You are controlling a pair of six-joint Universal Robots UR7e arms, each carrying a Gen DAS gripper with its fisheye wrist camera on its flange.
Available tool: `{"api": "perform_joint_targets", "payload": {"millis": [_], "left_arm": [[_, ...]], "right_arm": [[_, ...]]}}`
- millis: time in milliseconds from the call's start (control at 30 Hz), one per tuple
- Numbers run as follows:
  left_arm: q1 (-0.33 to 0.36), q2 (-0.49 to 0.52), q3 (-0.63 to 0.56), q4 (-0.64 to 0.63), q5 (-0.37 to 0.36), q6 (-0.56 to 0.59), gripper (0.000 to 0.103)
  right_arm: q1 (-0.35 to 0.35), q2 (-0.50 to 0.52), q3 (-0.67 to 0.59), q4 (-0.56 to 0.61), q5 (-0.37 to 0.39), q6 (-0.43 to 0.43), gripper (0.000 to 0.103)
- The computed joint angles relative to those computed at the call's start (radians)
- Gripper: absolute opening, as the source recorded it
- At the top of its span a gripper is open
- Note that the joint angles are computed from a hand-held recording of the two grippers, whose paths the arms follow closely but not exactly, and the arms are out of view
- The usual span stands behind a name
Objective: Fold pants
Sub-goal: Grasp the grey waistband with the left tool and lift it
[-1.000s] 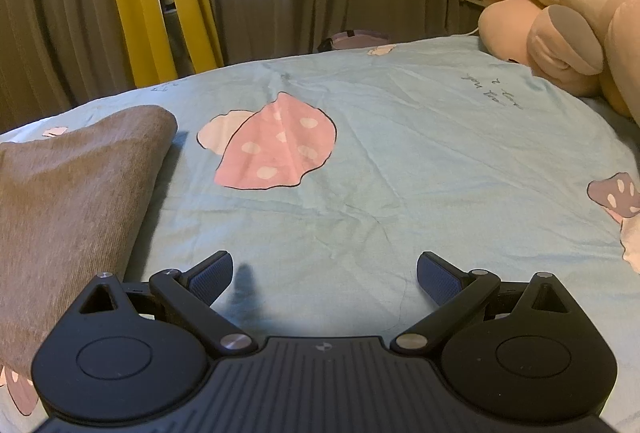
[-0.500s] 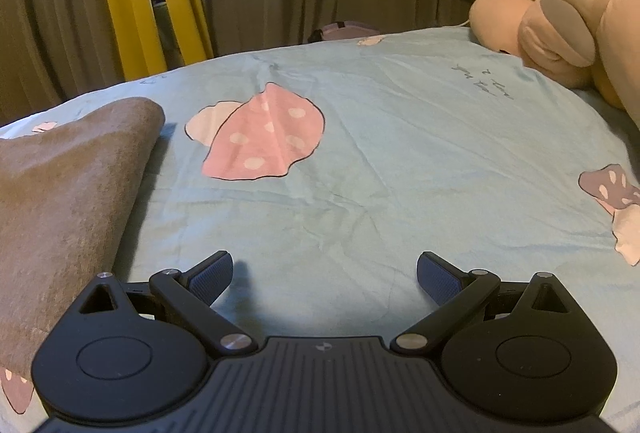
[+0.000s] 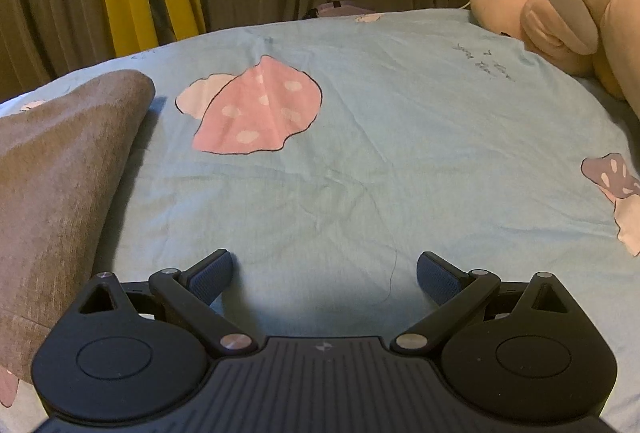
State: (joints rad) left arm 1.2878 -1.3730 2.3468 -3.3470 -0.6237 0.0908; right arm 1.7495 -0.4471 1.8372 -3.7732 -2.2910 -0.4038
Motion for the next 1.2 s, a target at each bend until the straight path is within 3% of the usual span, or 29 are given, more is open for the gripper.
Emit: {"api": "perform_joint_targets", "payload": {"millis": [167,300,400,467,600,767,833,1033,1100,1167,1200], "left_arm": [[0.012,-0.018,0.004,-0.077,0.007,-0.031,0.099],[0.065,-0.088,0.012,-0.222,-0.062,-0.029,0.099],[0.14,-0.147,0.005,-0.311,-0.121,-0.022,0.098],[0.21,-0.208,-0.011,-0.243,-0.173,-0.11,0.098],[0.372,-0.271,-0.056,-0.171,-0.313,-0.318,0.097],[0.572,-0.255,-0.133,-0.154,-0.645,-0.473,0.092],[0.627,-0.228,-0.177,-0.135,-0.734,-0.538,0.087],[0.663,-0.177,-0.257,-0.115,-0.773,-0.514,0.085],[0.666,-0.157,-0.289,-0.095,-0.777,-0.507,0.079],[0.664,-0.145,-0.313,-0.064,-0.761,-0.512,0.062],[0.667,-0.138,-0.329,-0.049,-0.764,-0.521,0.061]], "right_arm": [[-0.003,-0.004,0.002,0.018,-0.003,0.02,0.099],[-0.004,-0.004,0.002,0.019,-0.004,0.023,0.099],[-0.003,0.0,-0.002,0.016,-0.007,0.017,0.099],[-0.003,0.001,-0.003,0.015,-0.008,0.017,0.099],[-0.001,0.009,-0.01,0.01,-0.016,0.013,0.099],[0.003,0.018,-0.019,0.003,-0.03,0.009,0.099],[0.006,0.022,-0.023,0.001,-0.037,0.006,0.099],[0.014,0.04,-0.039,-0.021,-0.063,-0.017,0.099],[0.018,0.048,-0.046,-0.035,-0.071,-0.032,0.099],[0.02,0.055,-0.051,-0.047,-0.078,-0.046,0.099],[0.021,0.057,-0.052,-0.051,-0.08,-0.051,0.099]]}}
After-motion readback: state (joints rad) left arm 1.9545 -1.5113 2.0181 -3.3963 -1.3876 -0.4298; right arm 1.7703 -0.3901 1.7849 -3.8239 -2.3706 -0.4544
